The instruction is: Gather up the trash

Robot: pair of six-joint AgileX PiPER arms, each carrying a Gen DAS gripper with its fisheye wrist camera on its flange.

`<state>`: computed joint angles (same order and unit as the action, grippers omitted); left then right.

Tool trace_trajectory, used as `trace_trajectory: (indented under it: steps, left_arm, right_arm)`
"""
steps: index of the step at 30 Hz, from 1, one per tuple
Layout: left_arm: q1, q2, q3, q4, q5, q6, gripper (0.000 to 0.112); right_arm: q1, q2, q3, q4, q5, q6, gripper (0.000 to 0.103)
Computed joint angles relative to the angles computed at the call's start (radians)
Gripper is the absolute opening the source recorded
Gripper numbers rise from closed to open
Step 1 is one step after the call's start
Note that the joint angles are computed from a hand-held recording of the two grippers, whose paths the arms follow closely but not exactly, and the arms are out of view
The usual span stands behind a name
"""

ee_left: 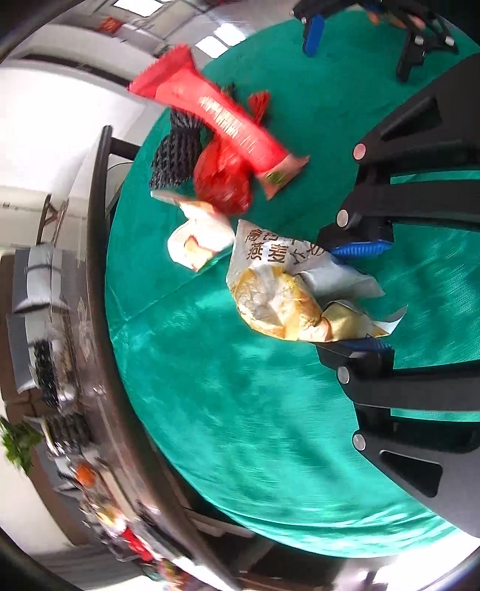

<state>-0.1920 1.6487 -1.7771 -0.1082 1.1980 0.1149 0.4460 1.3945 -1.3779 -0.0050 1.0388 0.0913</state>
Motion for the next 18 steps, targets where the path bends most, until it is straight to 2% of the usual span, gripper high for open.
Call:
trace_trajectory:
  steps: [6,9,10,11,13,18]
  left_arm:
    - [-0.084,-0.270,0.293,0.048,-0.037,-0.162,0.034]
    - [-0.132,-0.336,0.363,0.055,-0.048,-0.206,0.040]
    - [-0.145,-0.345,0.376,0.061,-0.054,-0.210,0.048]
    - [-0.164,-0.349,0.387,0.079,-0.065,-0.216,0.066]
    - [-0.203,-0.347,0.398,0.136,-0.083,-0.250,0.086]
    - [-0.227,-0.307,0.395,0.201,-0.094,-0.271,0.093]
  right_arm:
    - [0.000,0.000,0.000,0.000,0.000,0.000,0.098]
    - [-0.001,0.000,0.000,0.001,0.000,0.000,0.098]
    - [-0.001,0.001,0.000,0.001,0.000,0.000,0.098]
    - [-0.001,0.001,0.000,0.001,0.000,0.000,0.098]
    - [-0.001,0.000,0.001,0.001,-0.001,0.000,0.098]
    - [-0.001,0.000,0.001,0.002,-0.001,-0.001,0.098]
